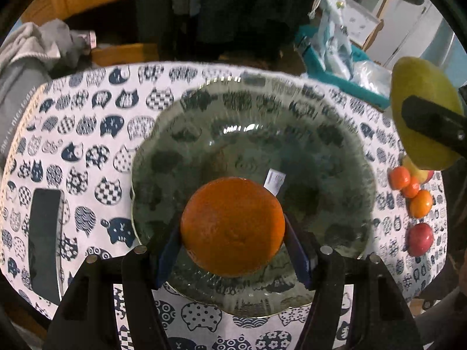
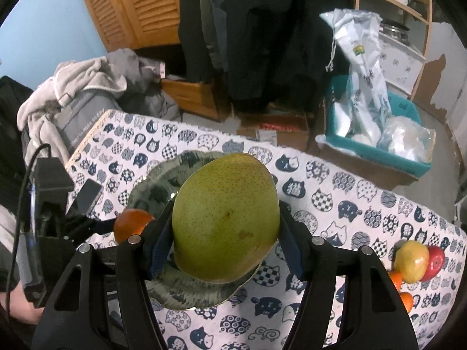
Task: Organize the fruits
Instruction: 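Carry the orange and pear with both tools over the green glass bowl, then lower both fruits into the bowl and open both tools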
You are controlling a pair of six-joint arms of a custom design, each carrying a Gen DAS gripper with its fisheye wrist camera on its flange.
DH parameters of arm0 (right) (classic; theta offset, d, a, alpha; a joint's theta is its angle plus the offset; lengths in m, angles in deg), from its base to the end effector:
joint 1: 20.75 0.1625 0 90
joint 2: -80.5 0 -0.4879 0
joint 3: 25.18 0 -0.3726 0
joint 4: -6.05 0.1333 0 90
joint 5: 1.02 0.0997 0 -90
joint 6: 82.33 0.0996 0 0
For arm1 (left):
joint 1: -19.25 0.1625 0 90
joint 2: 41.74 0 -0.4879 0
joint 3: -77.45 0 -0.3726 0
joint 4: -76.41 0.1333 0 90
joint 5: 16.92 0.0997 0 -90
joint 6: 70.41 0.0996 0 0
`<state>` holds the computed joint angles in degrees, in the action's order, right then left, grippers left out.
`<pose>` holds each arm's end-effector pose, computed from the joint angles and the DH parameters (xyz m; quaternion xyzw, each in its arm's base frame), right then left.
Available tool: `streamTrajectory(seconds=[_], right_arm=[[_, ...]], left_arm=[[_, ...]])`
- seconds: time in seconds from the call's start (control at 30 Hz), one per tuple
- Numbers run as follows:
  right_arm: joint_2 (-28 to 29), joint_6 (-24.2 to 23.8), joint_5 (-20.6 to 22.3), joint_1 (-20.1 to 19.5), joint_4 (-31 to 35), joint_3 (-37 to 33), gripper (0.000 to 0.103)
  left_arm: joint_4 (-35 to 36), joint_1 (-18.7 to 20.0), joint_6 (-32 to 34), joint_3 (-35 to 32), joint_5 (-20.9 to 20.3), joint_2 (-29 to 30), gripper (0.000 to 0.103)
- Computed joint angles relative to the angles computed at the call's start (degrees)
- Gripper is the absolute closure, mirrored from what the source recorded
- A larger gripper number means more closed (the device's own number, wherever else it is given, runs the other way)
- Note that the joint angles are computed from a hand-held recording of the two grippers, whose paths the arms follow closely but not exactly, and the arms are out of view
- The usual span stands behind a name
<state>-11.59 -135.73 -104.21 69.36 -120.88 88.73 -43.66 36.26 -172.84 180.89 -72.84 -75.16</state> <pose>0.1114 -0.4494 0.4440 0.4298 -0.8861 0.0657 0.1603 -0.4783 -0.3441 -0.0462 -0.1315 0.8945 -0.2621 0.3374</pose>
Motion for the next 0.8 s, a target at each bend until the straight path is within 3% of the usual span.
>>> streamTrajectory(seconds=[0.37, 0.8], right_arm=[[1.6, -0.7, -2.5, -1.0, -0.3, 2.0, 0.038], [3.7, -1.1, -6.2, -1.8, -0.1, 4.4, 0.038]], left_arm=[[-5.5, 2.1, 1.2, 2.2, -5.6, 2.1, 0.035], [-1.3, 1.0, 0.1, 0.6, -3.6, 2.0, 0.034]])
